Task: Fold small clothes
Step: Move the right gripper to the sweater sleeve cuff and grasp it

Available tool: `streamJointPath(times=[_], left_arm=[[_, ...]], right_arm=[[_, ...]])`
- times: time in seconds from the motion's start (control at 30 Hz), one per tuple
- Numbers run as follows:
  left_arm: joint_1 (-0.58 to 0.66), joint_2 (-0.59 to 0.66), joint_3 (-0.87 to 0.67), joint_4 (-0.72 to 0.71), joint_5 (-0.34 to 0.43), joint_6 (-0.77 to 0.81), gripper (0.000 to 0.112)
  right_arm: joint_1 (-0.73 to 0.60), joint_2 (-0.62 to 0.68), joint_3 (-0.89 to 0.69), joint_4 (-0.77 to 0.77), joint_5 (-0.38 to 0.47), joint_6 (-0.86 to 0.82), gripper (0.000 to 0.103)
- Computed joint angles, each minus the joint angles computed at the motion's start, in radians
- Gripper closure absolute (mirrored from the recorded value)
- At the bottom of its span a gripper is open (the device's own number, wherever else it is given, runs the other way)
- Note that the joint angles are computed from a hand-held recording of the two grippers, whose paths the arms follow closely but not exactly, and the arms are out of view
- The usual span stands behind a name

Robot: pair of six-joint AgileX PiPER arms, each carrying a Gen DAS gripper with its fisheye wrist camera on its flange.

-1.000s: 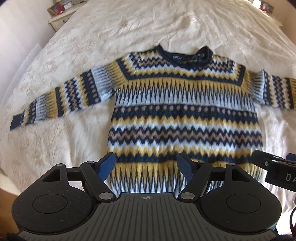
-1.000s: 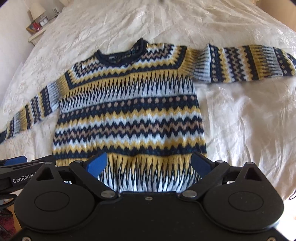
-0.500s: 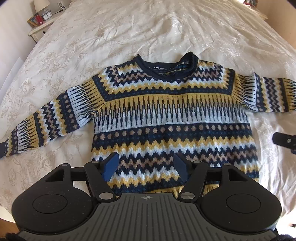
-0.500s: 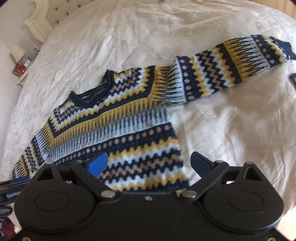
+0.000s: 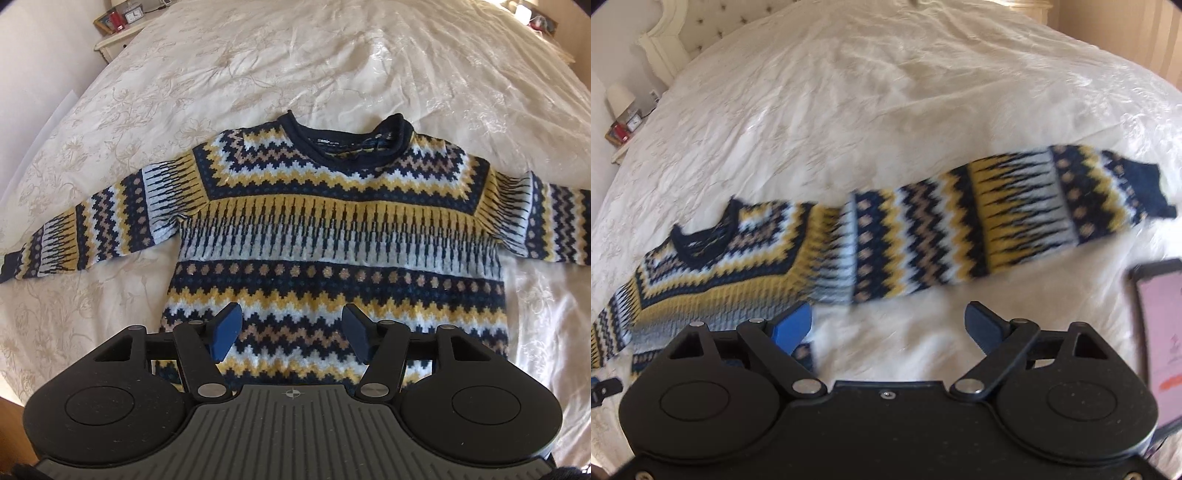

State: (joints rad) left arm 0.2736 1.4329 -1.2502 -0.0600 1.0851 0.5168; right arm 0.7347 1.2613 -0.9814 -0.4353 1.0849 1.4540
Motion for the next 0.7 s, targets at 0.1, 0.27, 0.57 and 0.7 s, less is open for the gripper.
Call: streamJointPath(times=[0.1,0.27,0.57,0.7], left_arm=[[-0.058,-0.016,0.021,0.038,0.001,-0.096,0.054],[-0.155,-0.049,0.050,0.092,0.004,-0.241,0.054],[-0.283,-0.097,0.078,0.167,0.033,-0.420,0.054],[-0.304,-0.117,0.091,0.194,0.047,-0.457,0.054]], right_arm=[[-0.161,-0.086,0.070,0.056,-0.030,-0.163,0.020],[-0.441,-0.190,0.111,0.123,-0.018,-0.503,0.020],[-1.092,-0.226,0.175,0.344,-0.150,-1.157,0.022],[-1.254,-0.169,0.214,0.483,-0.203,-1.330,0.021]])
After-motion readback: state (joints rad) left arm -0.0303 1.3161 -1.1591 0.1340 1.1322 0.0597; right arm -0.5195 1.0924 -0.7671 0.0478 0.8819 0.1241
